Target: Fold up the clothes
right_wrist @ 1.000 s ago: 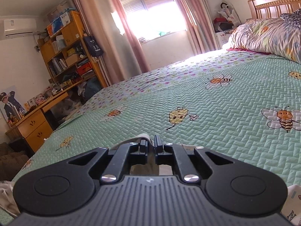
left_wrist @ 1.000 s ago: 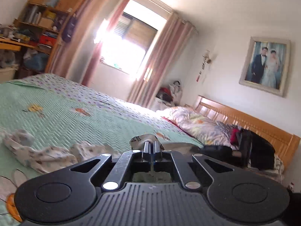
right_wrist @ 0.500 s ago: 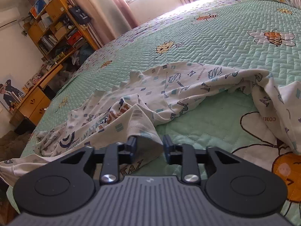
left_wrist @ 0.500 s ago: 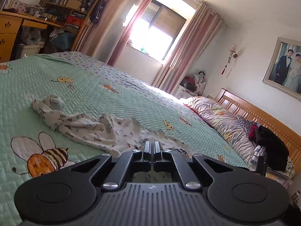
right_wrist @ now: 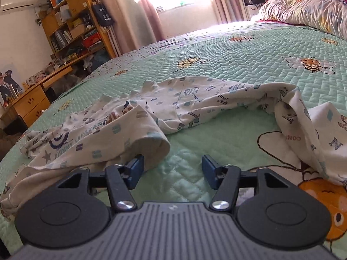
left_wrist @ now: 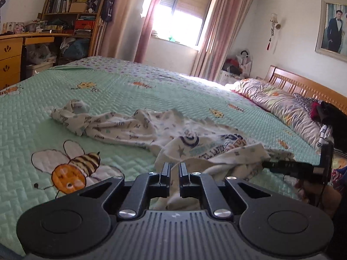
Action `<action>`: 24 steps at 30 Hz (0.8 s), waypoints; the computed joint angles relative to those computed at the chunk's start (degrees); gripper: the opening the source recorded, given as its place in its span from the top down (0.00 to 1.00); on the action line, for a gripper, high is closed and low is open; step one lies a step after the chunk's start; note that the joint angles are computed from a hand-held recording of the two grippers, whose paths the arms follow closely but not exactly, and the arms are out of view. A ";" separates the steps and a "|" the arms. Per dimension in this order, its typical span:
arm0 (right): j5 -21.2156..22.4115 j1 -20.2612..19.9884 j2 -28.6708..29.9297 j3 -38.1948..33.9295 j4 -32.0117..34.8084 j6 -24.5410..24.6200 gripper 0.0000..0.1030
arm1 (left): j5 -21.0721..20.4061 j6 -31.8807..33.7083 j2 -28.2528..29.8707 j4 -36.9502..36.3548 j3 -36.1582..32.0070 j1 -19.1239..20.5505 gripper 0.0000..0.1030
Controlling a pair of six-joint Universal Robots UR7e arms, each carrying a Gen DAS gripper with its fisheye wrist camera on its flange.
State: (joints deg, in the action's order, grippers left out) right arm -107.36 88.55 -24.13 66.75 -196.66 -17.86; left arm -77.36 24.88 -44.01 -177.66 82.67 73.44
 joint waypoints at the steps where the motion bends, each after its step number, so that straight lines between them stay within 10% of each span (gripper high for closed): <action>1: 0.34 -0.17 0.41 -1.05 0.68 0.47 0.60 | 0.20 -0.18 -0.08 0.26 0.27 0.22 0.93; 5: 1.93 -0.68 1.40 -3.43 2.51 1.40 0.99 | 1.84 0.03 0.19 0.18 0.84 0.58 0.86; 16: 1.21 3.15 -2.80 7.84 -20.87 -5.49 0.99 | 1.12 -0.97 -0.07 4.91 0.27 1.72 0.84; 24: -0.69 3.68 -3.85 10.57 -20.99 -4.44 0.99 | -6.37 3.25 -1.13 6.87 1.90 1.50 0.70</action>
State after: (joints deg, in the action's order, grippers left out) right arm -108.05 92.23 -27.98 77.32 -217.65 -22.29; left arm -83.73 28.13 -45.14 -170.79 84.57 74.94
